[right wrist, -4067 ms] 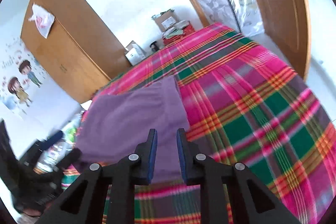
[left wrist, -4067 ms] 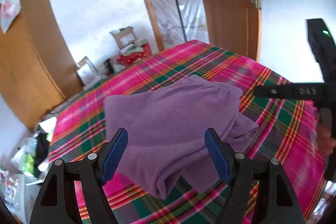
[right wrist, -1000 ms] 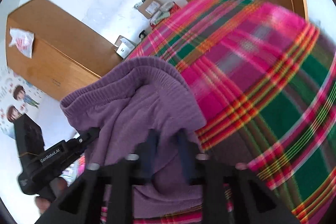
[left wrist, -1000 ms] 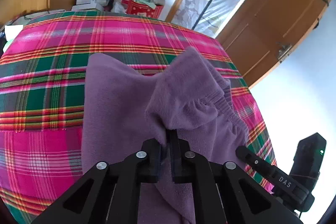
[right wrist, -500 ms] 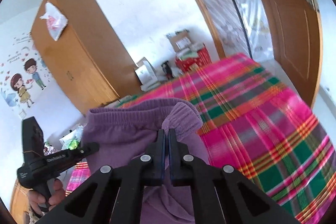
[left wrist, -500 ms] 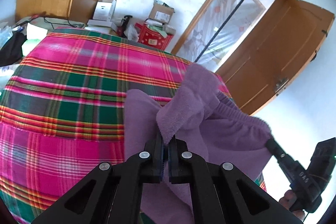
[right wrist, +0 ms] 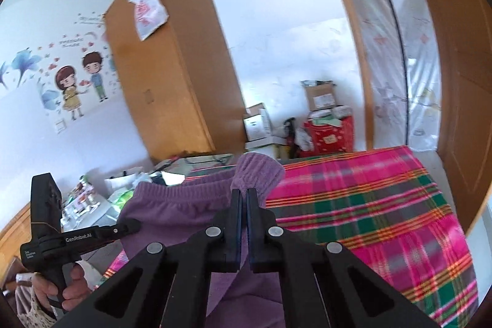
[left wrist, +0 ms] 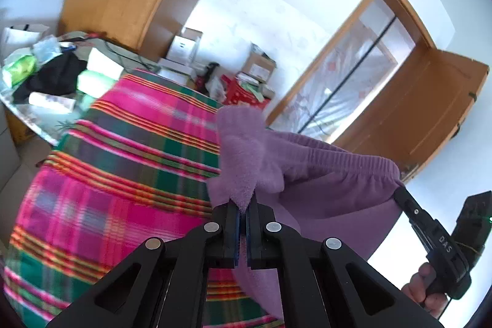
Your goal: Fold clothes
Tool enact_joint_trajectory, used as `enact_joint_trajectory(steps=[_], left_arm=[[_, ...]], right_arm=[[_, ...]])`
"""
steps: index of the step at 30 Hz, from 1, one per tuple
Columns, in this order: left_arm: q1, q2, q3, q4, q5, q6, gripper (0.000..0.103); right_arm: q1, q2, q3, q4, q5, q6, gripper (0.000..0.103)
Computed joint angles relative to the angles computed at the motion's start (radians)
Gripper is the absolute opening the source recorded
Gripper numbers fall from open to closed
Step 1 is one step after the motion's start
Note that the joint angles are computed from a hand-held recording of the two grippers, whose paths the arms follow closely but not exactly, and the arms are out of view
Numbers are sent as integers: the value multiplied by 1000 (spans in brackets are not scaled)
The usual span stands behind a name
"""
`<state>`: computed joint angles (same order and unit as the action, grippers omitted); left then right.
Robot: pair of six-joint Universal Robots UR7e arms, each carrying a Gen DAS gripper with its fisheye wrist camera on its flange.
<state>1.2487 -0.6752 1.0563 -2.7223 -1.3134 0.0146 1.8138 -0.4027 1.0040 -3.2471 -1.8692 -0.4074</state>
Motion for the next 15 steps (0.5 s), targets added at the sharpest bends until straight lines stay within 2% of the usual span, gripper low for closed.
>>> enact_joint_trajectory(steps=[6, 15], left_arm=[[38, -93, 161, -113, 29, -66, 3], [102, -157, 280, -112, 56, -176, 3]], right_arm=[[19, 74, -119, 105, 60, 1, 3], [60, 241, -388, 292, 97, -42, 3]])
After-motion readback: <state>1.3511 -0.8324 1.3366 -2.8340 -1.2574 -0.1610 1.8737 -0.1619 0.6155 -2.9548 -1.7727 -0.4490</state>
